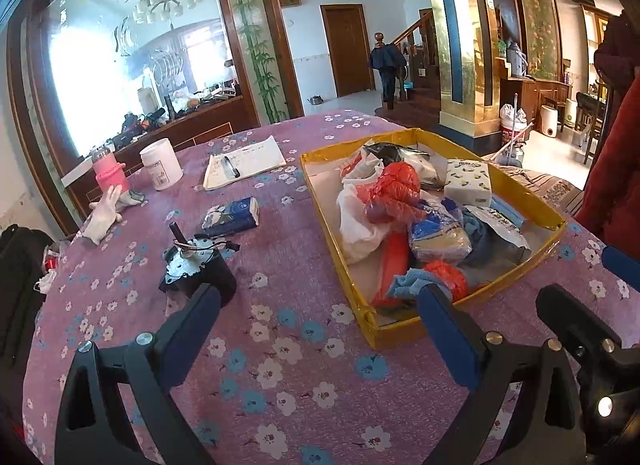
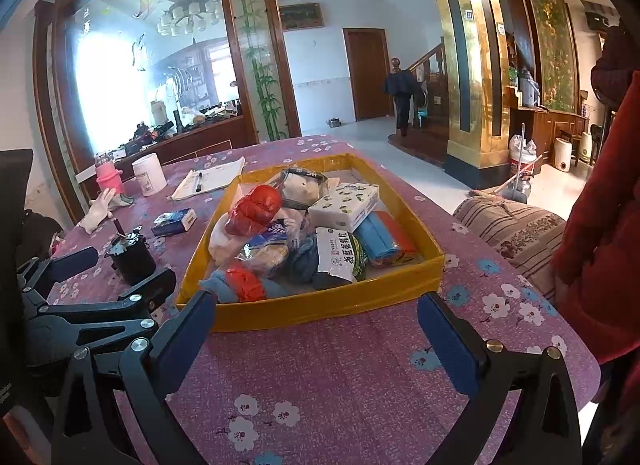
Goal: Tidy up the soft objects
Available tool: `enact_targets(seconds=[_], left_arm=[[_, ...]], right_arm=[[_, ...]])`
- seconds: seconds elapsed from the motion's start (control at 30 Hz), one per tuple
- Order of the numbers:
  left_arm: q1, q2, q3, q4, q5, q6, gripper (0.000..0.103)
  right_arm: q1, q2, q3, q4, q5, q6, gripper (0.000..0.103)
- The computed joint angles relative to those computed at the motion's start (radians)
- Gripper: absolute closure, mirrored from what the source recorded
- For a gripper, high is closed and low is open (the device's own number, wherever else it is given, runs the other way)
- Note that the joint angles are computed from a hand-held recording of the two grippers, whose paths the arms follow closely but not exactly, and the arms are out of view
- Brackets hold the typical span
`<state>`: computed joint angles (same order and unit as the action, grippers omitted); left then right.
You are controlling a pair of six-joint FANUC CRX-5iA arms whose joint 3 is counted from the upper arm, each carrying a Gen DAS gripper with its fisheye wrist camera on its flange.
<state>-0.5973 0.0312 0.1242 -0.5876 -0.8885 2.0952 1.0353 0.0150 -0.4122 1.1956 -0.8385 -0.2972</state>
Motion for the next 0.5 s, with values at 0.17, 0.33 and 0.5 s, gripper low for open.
enact_targets(seconds=[0.17, 0.33, 0.5], left_arm=[[-0.003, -0.006, -0.004, -0.007, 0.004, 0.005, 0.004], [-0.011, -0.007, -0.004, -0.021, 0.003, 0.010, 0.004], [-0.014, -0.008, -0.004, -0.025, 0.003, 0.013, 0.004]], right_arm=[[0.004, -0.004, -0.001, 0.000, -0.009, -0.004, 0.001], [0.011, -0.010, -0.003, 0.003, -0.023, -0.008, 0.001], [0.014, -0.014, -0.004, 0.004, -0.033, -0.009, 0.001]])
